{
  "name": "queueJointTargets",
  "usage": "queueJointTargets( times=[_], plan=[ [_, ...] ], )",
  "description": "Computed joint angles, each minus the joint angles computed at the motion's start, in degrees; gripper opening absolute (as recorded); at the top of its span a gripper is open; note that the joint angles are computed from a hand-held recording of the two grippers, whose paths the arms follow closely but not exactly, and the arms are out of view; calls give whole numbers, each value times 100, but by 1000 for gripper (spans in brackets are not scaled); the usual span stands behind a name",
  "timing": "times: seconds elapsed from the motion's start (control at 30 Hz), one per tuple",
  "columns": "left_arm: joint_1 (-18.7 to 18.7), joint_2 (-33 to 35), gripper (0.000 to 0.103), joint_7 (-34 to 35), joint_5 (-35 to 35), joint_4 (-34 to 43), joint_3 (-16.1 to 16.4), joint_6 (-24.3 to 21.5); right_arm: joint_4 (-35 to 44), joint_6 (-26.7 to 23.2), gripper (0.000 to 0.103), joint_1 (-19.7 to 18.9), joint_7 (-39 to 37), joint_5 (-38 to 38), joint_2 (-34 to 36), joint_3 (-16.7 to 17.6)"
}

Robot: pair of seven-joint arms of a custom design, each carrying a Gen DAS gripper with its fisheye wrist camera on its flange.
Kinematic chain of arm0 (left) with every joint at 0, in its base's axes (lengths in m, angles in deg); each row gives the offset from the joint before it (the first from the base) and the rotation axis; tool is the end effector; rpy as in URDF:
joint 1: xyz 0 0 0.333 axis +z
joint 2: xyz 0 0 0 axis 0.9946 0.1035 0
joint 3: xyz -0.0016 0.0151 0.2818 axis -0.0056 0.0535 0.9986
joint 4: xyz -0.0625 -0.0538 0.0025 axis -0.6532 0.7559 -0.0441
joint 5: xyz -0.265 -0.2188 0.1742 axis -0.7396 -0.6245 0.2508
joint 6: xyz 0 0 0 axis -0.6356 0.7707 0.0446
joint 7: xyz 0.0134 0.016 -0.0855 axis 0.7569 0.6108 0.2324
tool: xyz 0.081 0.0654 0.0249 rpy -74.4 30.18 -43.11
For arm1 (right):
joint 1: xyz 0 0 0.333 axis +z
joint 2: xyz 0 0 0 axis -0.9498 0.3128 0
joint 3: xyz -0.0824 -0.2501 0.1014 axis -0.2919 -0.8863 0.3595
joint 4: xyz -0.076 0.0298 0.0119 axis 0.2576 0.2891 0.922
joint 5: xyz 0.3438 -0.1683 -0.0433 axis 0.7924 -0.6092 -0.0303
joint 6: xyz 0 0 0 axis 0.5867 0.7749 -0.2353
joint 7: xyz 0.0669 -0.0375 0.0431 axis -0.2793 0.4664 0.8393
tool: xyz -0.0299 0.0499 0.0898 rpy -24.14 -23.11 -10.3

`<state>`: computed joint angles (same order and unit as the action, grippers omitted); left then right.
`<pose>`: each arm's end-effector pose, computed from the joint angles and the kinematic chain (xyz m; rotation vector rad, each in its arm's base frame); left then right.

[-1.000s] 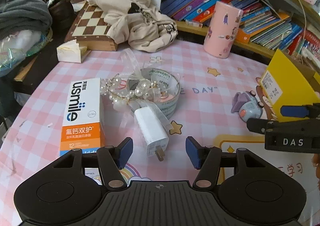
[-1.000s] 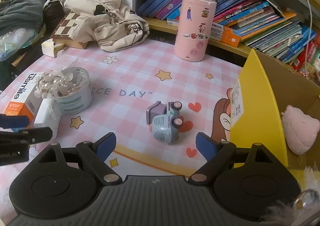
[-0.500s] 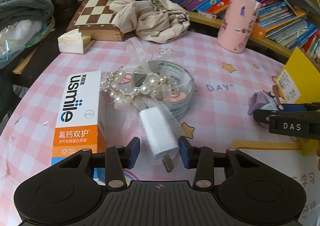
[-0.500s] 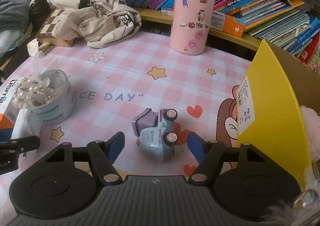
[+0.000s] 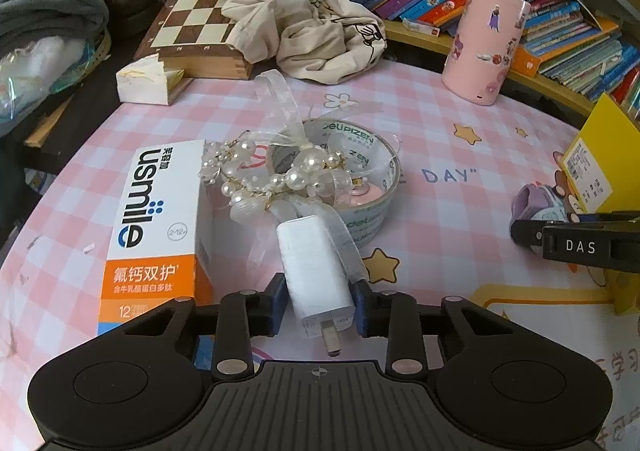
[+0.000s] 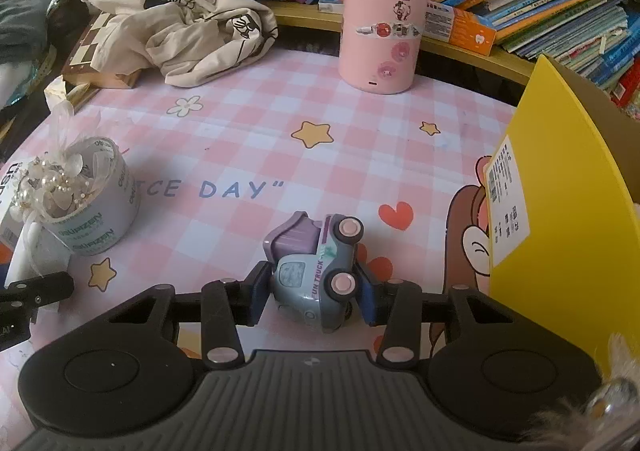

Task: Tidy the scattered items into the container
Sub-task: 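Close the left gripper on the charger while the right gripper closes on the truck, then carry the charger with the left tool while the right tool carries the truck to the yellow box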

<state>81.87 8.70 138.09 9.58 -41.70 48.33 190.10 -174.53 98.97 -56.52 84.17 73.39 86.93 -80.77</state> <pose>0.5936 -0.0966 0.4295 -1.8937 1.8609 -0.7247 0.6417 0.1841 0.4276 -1.9645 1.6726 -0.5450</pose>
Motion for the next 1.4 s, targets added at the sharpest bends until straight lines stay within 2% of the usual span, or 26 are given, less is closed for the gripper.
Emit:
queueJointTargets(
  times=[0.27,0.73,1.07,1.4],
  plan=[
    [62,-308,26,470,-676,-336,-69,42,-453,178,42,-72,-298,315,-392,170],
    [-103,-1200,26,1286,-1699,-1234,76,239,-1562,255,42,50,-332,542,-1391,317],
    [-376,-1872,26,2004,-2345,-1821,335,309,-2262,426,42,150,130,182,-2046,430],
    [-751,-2518,26,2705,-2871,-2304,685,361,-2885,626,42,92,888,-316,-2701,637]
  ],
)
